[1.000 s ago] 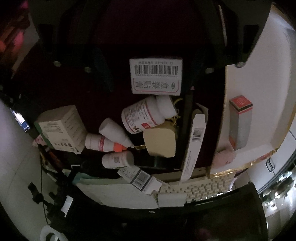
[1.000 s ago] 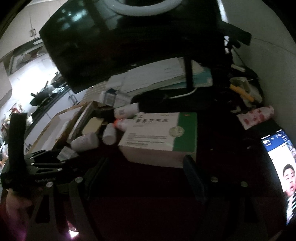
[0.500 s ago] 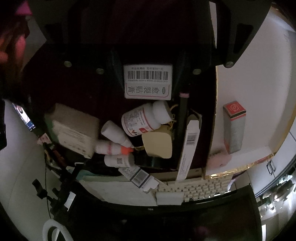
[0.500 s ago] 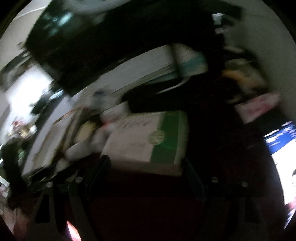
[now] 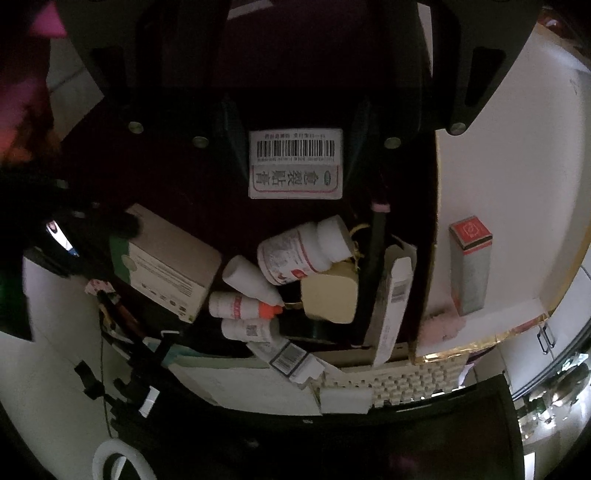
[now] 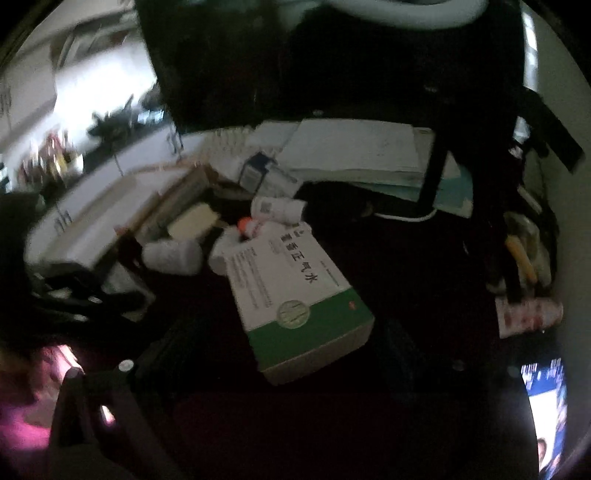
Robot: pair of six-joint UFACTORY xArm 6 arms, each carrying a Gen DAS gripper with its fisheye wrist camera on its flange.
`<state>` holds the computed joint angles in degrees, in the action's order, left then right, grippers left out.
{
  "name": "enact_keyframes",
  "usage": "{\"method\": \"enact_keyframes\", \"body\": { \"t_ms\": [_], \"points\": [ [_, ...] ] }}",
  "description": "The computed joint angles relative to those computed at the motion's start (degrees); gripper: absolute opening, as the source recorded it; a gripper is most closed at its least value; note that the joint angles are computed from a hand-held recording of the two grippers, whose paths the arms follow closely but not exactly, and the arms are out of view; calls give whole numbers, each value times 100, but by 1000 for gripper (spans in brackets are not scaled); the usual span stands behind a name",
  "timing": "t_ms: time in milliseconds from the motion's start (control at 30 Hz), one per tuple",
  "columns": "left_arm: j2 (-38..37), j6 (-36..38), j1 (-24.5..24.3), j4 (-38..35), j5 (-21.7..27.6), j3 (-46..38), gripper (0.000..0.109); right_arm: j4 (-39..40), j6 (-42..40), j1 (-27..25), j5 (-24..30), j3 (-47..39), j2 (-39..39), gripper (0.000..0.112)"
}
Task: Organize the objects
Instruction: 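Grasp the small barcode box with the left tool while the right tool grasps the green-white box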
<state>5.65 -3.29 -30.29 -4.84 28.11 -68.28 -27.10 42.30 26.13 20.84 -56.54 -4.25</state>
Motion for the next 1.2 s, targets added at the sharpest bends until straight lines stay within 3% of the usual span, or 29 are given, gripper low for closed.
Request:
{"method": "enact_keyframes", "body": {
  "t_ms": [133,333,400,533,667,1200],
  "points": [
    [37,-124,-22,171,58,-40,48,689,-998,-31,149,-291,346,103],
    [28,-141,-41,159,145,-56,48,1110,-1239,-79,287,-477,587,103],
    [10,-172,-51,185,176,-46,48,1111,-1156,-76,194,-424,587,100],
    [-12,-183,-74,173,220,-26,48,865,-858,-47,183,-367,565,85],
    [140,86,-111,-192,348,-173,48,616,-503,-52,59,-289,521,83],
    [289,-355,-175,198,-26,-159,48,-140,761,-27,-334,130,222,78]
  ]
}}
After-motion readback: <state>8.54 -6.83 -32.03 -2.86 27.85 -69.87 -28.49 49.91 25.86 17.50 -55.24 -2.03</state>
